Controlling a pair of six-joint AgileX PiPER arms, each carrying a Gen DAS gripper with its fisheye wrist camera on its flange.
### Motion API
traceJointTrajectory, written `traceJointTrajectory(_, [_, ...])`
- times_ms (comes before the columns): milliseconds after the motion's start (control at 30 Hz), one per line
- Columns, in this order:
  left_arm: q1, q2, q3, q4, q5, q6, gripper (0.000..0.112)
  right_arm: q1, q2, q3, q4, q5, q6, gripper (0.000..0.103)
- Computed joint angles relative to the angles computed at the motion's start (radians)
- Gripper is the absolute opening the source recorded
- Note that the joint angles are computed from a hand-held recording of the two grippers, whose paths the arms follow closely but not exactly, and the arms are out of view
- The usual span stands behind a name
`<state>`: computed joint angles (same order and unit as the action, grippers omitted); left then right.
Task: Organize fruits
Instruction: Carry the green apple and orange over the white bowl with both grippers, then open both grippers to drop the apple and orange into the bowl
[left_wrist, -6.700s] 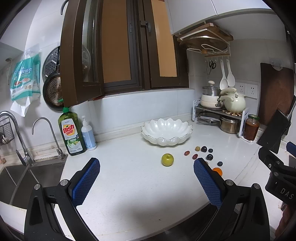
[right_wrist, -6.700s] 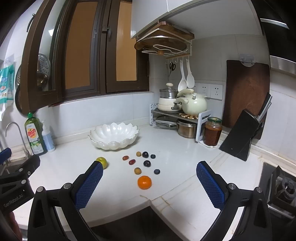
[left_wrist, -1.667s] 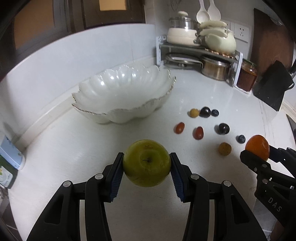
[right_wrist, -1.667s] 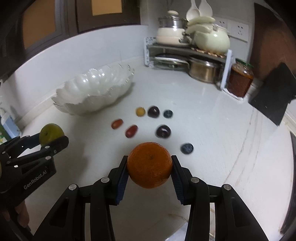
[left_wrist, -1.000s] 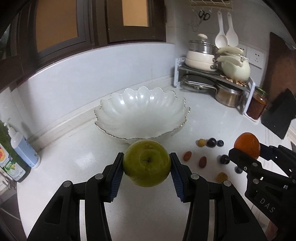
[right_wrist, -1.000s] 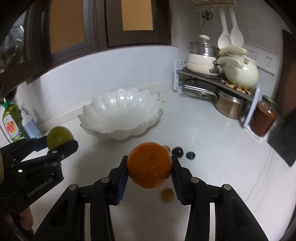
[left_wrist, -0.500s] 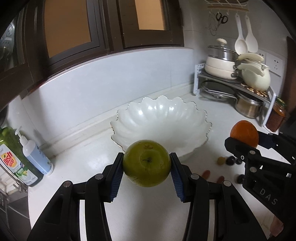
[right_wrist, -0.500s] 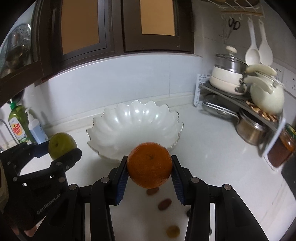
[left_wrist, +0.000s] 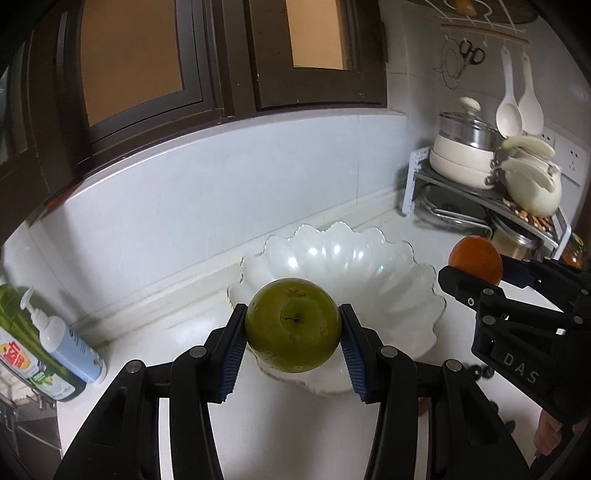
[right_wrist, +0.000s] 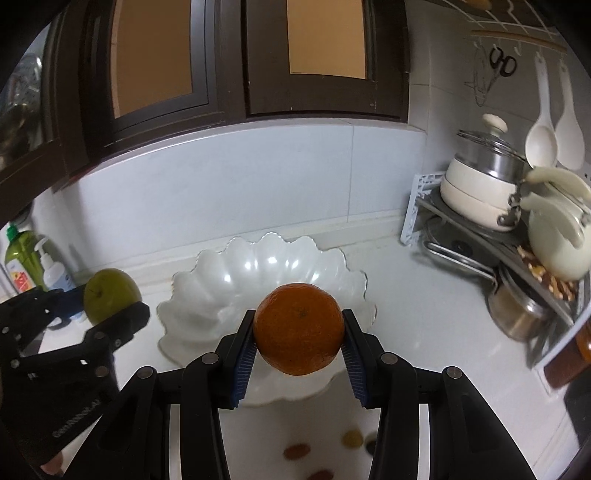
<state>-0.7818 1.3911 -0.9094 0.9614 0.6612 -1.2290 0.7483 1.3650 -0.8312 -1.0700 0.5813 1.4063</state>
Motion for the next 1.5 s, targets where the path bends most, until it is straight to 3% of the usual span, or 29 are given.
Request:
traceJointTrajectory(333, [0.151, 0.146, -0.171, -0.225, -0.054, 0.274, 0.048, -0.18, 0.177, -0.194, 0.349, -0.11, -0.449, 0.045])
traceJointTrajectory(533, [0.231, 0.262, -0.3, -0.391, -0.036, 0.466, 0.048, -0.26, 0.299, -0.332, 0.633, -0.091, -0.769, 0.045])
traceJointTrajectory(667, [0.27, 0.34, -0.379, -0.483, -0.015, 0.565, 0.048, -0.284, 0.38, -0.429, 0.71, -0.036, -0.878, 0.045])
traceJointTrajectory(1167, [0.366, 0.645, -0.699, -0.748, 0.135, 0.817, 0.048, -0.344, 0.642, -0.733, 0.865, 0.16, -1.119, 0.045])
traceJointTrajectory(1500, [0.37, 0.753, -0.799, -0.775, 0.206, 0.829, 0.048, -0.365, 0.742, -0.819, 0.909, 0.214, -1.178, 0.045])
